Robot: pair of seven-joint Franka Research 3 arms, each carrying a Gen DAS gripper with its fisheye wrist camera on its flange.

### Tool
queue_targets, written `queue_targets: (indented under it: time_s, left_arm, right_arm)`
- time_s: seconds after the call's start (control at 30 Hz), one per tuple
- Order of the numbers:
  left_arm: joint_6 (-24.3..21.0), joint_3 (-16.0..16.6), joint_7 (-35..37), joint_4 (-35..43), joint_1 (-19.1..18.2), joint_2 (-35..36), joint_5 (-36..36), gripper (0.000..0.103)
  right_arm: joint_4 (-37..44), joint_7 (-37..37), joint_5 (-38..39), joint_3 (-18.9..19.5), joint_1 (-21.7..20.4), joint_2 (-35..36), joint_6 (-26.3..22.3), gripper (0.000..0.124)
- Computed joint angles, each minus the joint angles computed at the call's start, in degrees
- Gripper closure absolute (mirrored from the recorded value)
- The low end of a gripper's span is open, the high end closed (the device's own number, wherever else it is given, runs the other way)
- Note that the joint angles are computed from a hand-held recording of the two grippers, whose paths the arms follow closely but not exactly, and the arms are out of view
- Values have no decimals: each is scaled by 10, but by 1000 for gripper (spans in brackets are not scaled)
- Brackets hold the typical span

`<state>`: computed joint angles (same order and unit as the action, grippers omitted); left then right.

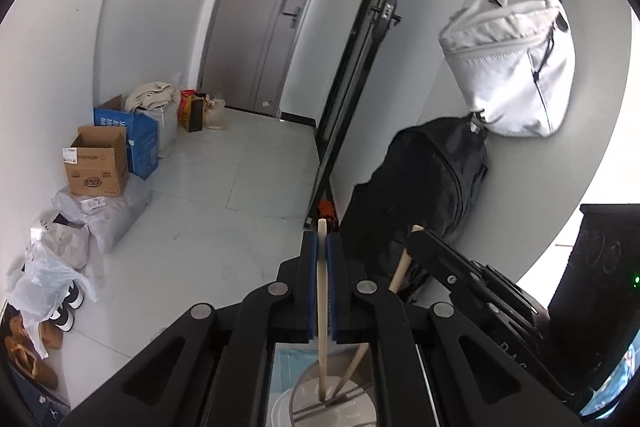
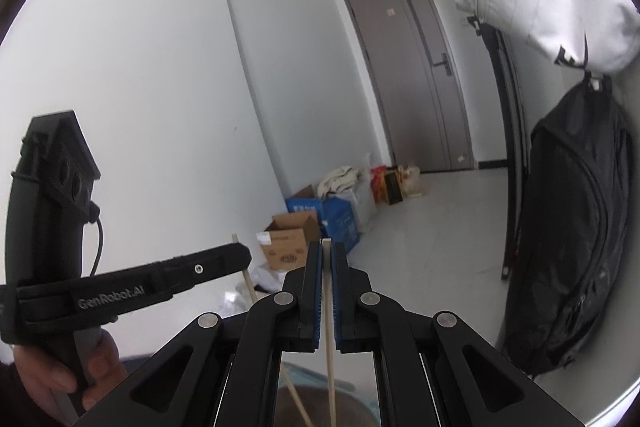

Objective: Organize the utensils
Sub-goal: 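Lower the chopstick into the holder and open the right gripper, then move the right gripper back over the chopstick bundle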

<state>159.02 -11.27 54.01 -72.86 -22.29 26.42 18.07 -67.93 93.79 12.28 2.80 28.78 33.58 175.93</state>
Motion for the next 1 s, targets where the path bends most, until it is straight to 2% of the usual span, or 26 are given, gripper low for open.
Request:
queue_targets:
  time_s: [0.07, 0.17, 0.23, 0.33, 0.37, 0.4, 0.43, 0.47, 0.5, 0.57, 0.6, 0.67, 0.77, 0.87, 0.97, 1.0]
  left_arm:
    - [4, -30, 41, -7, 22, -1, -33, 102]
    - [-7, -54, 82, -11, 38, -3, -73, 102]
    - [-23, -61, 99, -4, 42, -2, -98, 102]
    - [-28, -63, 118, -20, 44, -18, -121, 101]
    - [-30, -59, 117, -24, 40, -23, -120, 95]
    - [-32, -54, 113, -29, 37, -30, -118, 81]
    - [-33, -40, 96, -35, 28, -37, -106, 73]
    - [-24, -26, 69, -53, 19, -52, -91, 57]
    - [-13, -23, 57, -65, 19, -59, -85, 48]
    - [7, -9, 17, -94, 12, -81, -62, 45]
    - [3, -5, 0, -99, 9, -87, -49, 43]
    - [-2, -3, -26, -111, 8, -100, -33, 43]
    - [-25, 8, -77, -118, -4, -115, 18, 43]
    - [-31, 6, -111, -139, -3, -135, 48, 39]
    - [-34, 7, -153, -164, -5, -159, 94, 27]
    - [-32, 6, -166, -173, -5, -166, 109, 27]
  right_arm:
    - [-7, -10, 9, 18, -11, -6, -3, 117]
    - [-29, -16, 20, 27, -17, -23, -7, 117]
    - [-40, -31, 38, 52, -34, -35, -13, 116]
    - [-79, -38, 62, 66, -44, -63, -6, 101]
    - [-96, -45, 75, 77, -52, -76, 0, 90]
    - [-112, -53, 88, 87, -60, -86, 9, 79]
    - [-130, -59, 100, 95, -66, -98, 18, 77]
    - [-145, -59, 106, 94, -65, -109, 24, 74]
    - [-164, -47, 106, 78, -54, -124, 28, 72]
    - [-198, -40, 112, 73, -50, -149, 42, 63]
    - [-215, -38, 116, 74, -51, -161, 51, 60]
    - [-244, -14, 104, 45, -28, -182, 60, 55]
    - [-277, -3, 104, 49, -30, -210, 65, 53]
    - [-310, 27, 82, 28, -9, -238, 71, 44]
    - [-344, 101, 8, -34, 45, -267, 79, 37]
    - [-355, 120, -12, -41, 52, -274, 83, 35]
